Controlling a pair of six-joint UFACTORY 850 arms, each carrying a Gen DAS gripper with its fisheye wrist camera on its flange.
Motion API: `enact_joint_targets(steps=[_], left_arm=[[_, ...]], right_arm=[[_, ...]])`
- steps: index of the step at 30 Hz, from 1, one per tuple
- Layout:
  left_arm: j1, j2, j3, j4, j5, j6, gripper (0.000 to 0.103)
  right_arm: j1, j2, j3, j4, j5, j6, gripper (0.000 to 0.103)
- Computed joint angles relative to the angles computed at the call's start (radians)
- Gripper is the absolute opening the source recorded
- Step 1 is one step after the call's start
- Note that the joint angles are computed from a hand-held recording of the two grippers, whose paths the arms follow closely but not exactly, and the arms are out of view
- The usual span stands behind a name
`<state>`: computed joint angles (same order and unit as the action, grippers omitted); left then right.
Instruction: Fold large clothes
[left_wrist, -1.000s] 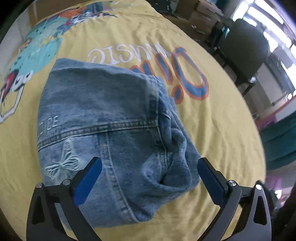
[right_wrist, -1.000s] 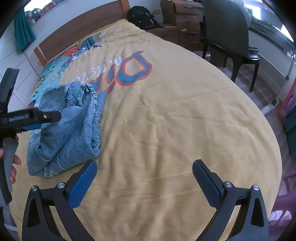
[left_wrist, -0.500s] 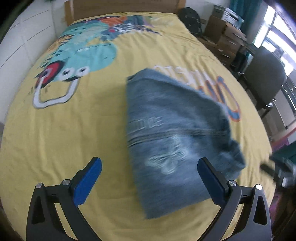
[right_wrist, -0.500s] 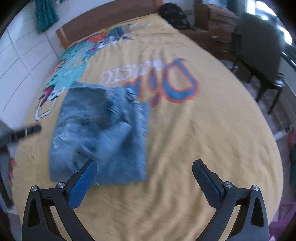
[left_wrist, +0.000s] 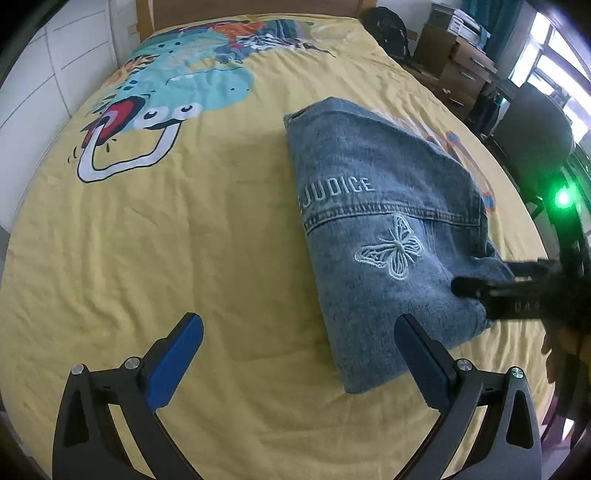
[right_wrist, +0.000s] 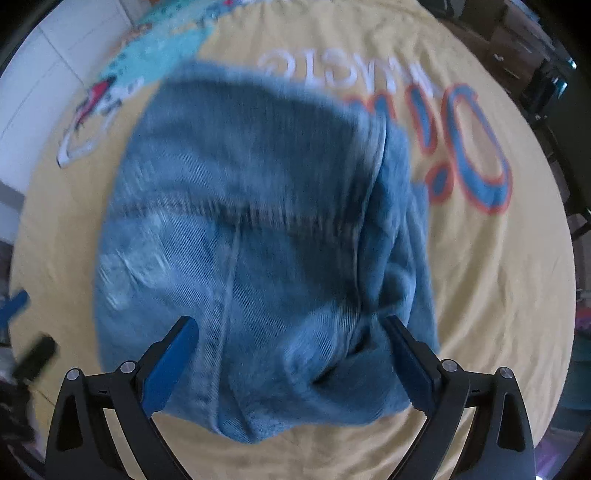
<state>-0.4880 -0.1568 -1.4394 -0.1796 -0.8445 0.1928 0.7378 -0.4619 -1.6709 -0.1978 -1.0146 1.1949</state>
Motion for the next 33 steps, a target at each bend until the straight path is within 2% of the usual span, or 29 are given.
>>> enact_joint_targets(steps=[5, 8, 9, 10, 13, 16, 20, 22, 25, 28, 31, 33], left_arm=[[-0.009, 0.005, 0.019, -0.021, 0.014, 0.041, 0.102], [-0.008, 0.004, 0.024, -0.05, 0.012, 0.056, 0.102], [-0.009, 0.005, 0.026, -0.052, 0.012, 0.058, 0.102], [-0.008, 0.003, 0.024, -0.053, 0.011, 0.059, 0.102], [-0.008, 0.004, 0.022, -0.048, 0.009, 0.063, 0.102], [-0.004, 0.005, 0.018, -0.048, 0.014, 0.065, 0.102], [-0.004, 0.013, 0.021, -0.046, 0.028, 0.063, 0.102], [-0.002, 0.012, 0.022, -0.05, 0.028, 0.062, 0.102], [-0.001, 0.01, 0.022, -0.052, 0.021, 0.06, 0.102], [-0.002, 0.01, 0.022, -0.047, 0.021, 0.063, 0.102], [0.0, 0.012, 0.025, -0.061, 0.023, 0.069, 0.102], [0.001, 0.016, 0.029, -0.066, 0.024, 0.071, 0.102]], right_arm=[[0.013, 0.155, 0.246, -0.016, 0.192, 0.167, 0.095], [0.026, 0.201, 0.32, -0.032, 0.285, 0.223, 0.075], [0.03, 0.207, 0.326, -0.028, 0.32, 0.216, 0.055], [0.035, 0.202, 0.315, -0.034, 0.314, 0.215, 0.05], [0.06, 0.142, 0.214, -0.079, 0.207, 0.168, 0.037], [0.077, 0.163, 0.222, -0.139, 0.211, 0.214, 0.03], [0.105, 0.239, 0.311, -0.212, 0.252, 0.334, 0.029], [0.097, 0.252, 0.355, -0.167, 0.279, 0.338, 0.03], [0.089, 0.273, 0.408, -0.144, 0.337, 0.382, 0.039], [0.094, 0.267, 0.374, -0.149, 0.262, 0.383, 0.056], [0.1, 0.258, 0.316, -0.174, 0.155, 0.363, 0.057], [0.091, 0.257, 0.286, -0.203, 0.117, 0.356, 0.057]])
